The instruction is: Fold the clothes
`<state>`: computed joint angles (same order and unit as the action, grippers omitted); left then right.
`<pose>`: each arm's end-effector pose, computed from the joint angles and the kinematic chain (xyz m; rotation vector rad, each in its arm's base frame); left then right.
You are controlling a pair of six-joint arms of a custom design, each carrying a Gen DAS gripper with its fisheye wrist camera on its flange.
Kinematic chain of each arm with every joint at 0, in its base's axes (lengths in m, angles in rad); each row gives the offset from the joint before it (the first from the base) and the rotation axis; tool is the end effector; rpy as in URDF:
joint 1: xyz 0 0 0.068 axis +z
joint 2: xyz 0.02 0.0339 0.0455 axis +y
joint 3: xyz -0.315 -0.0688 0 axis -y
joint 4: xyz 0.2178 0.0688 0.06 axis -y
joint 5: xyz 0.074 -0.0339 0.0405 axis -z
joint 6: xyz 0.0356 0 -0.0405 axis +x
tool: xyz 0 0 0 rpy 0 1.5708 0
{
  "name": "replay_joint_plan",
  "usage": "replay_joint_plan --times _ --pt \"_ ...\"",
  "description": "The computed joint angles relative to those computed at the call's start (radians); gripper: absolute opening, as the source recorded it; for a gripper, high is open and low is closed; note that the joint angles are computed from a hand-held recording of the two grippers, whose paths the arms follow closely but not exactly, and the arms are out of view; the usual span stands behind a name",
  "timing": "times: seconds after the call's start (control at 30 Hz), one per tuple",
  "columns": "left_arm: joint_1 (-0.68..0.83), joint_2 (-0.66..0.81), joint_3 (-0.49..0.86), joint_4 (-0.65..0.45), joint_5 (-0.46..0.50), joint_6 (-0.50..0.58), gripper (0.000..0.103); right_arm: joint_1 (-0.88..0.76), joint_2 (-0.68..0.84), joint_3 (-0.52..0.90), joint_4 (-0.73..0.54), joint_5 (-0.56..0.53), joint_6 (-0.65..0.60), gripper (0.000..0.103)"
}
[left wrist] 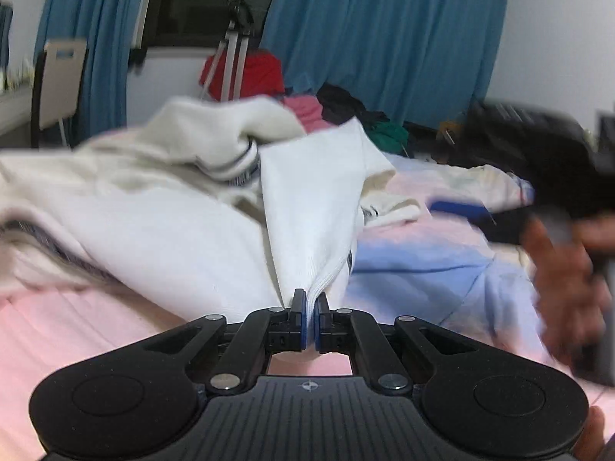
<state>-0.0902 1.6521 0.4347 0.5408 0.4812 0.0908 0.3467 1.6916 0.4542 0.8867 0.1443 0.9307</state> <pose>0.2570 -0.0398 0.1778 0.4556 2.1627 -0.5382 0.2731 0.0932 0.2025 0.6665 1.8695 0.7110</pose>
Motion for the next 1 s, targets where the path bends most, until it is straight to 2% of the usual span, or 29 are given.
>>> replay_joint_plan --times 0.17,0.3,0.47,0.5,0.53,0.57,0.6,0.7,0.8,0.83,0.93,1.0 --pt "0.052 0.134 0.11 -0.112 0.135 -0.014 0.003 -0.113 0.166 0.388 -0.282 -0.097 -0.12 0.067" --pt "0.089 0.231 0.19 -0.173 0.234 -0.011 0.003 -0.168 0.343 0.759 -0.613 -0.035 -0.194 0.067" --pt "0.125 0.336 0.251 -0.163 0.36 -0.014 0.003 -0.218 0.504 0.993 -0.704 -0.119 -0.211 0.065" --pt "0.129 0.349 0.246 -0.125 0.374 -0.025 0.003 -0.218 0.53 1.033 -0.721 -0.103 -0.218 0.06" --pt "0.132 0.359 0.233 -0.071 0.383 -0.041 0.003 -0.214 0.553 1.076 -0.752 -0.062 -0.219 0.037" --pt "0.134 0.37 0.221 -0.015 0.392 -0.059 0.003 -0.207 0.571 1.116 -0.796 -0.019 -0.205 0.02" --pt "0.138 0.375 0.205 0.039 0.405 -0.075 0.003 -0.201 0.579 1.144 -0.828 0.022 -0.189 0.011" --pt "0.155 0.374 0.132 0.225 0.447 -0.127 0.003 -0.181 0.554 1.16 -0.829 0.137 -0.209 0.01" --pt "0.184 0.381 0.044 0.462 0.502 -0.203 0.003 -0.153 0.457 1.122 -0.815 0.255 -0.276 0.01" --pt "0.191 0.385 0.018 0.536 0.52 -0.229 0.003 -0.137 0.407 1.079 -0.776 0.31 -0.328 0.01" --pt "0.179 0.362 -0.027 0.564 0.473 -0.167 0.003 -0.088 0.204 0.772 -0.427 0.468 -0.559 0.009" --pt "0.165 0.346 -0.047 0.549 0.429 -0.114 0.003 -0.069 0.074 0.571 -0.27 0.56 -0.611 0.009"
